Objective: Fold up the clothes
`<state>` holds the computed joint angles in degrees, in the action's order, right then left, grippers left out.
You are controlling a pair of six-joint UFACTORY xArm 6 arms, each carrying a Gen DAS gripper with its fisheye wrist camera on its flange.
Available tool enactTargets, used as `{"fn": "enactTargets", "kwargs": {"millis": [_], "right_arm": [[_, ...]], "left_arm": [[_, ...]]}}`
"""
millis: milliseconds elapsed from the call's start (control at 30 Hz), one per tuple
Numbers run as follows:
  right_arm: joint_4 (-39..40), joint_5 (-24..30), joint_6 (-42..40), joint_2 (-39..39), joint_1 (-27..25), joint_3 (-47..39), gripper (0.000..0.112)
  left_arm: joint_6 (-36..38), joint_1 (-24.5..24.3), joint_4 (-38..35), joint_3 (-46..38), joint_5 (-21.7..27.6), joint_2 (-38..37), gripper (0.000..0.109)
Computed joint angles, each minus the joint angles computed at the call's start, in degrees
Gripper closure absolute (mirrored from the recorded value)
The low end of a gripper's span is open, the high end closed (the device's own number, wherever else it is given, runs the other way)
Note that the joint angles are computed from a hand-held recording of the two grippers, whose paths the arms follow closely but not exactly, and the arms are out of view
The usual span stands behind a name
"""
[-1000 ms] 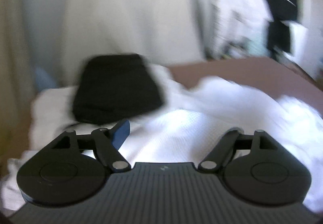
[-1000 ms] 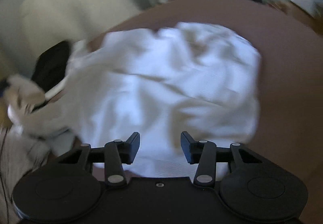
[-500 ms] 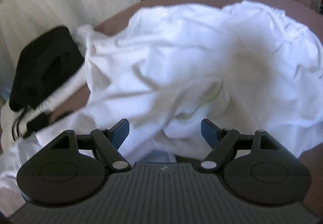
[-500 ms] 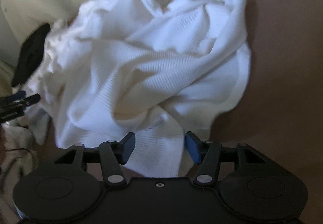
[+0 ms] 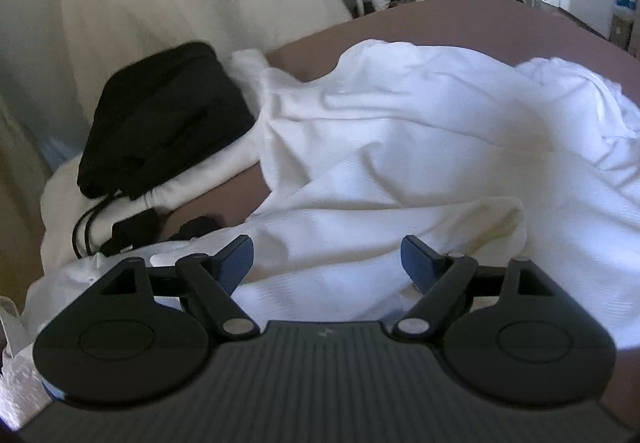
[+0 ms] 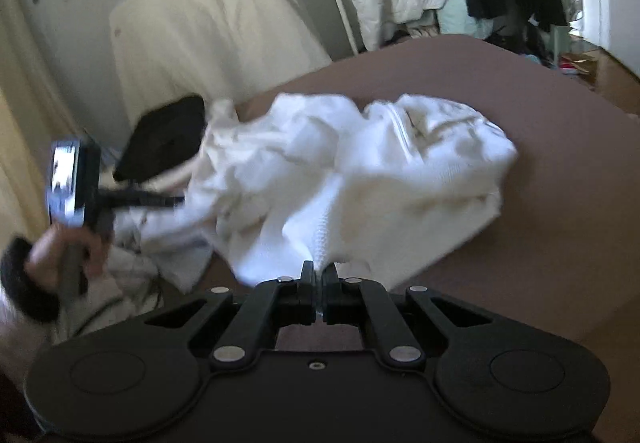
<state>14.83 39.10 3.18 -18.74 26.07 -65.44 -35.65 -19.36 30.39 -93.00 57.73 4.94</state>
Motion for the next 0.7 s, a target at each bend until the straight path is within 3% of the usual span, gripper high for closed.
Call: {"fn": "enactTargets", "kwargs": {"millis": [100,167,333,400,433,533,600,700], "right_arm": [[-17.08,13.47,6.14,0.78,2.28,-2.46,0.108],[-21.04,20.77,6.73,4.02,2.97,-4.86,0.108],[-4.13,19.30,-3.02,7.31,0.39,-8.47,0.099],[1.59,16.34,-5.86,8.24,-0.45,-9.76,0.081],[4.05,15.04,-6.36,9.15,-0.95,-10.96,0.078],[2.12,12.94,-3.20,14.35,-1.60,-17.54,0.074],[-1.87,13.59,-1.39,18.97,-2.14,-23.19,0.066],[-8.37,15.62,0.82,26.85,-3.35,-32.20,0.066]], "left_arm": [[6.58,4.08,-7.98,-2.12,-3.47,-0.03,0.028],[8.57,5.45,-6.13,-5.00,-2.38,1.39,0.023],[16.63,8.89,-5.08,-14.22,2.70,7.68,0.021],[17.68,10.98,-8.38,-17.46,5.01,10.91,0.017],[17.15,11.61,-9.35,-19.24,7.19,12.87,0.017],[15.71,13.53,-12.30,-26.56,14.52,19.94,0.017],[14.94,14.78,-15.78,-32.03,17.99,24.39,0.017],[13.65,16.67,-22.24,-41.33,22.33,31.12,0.017]]}}
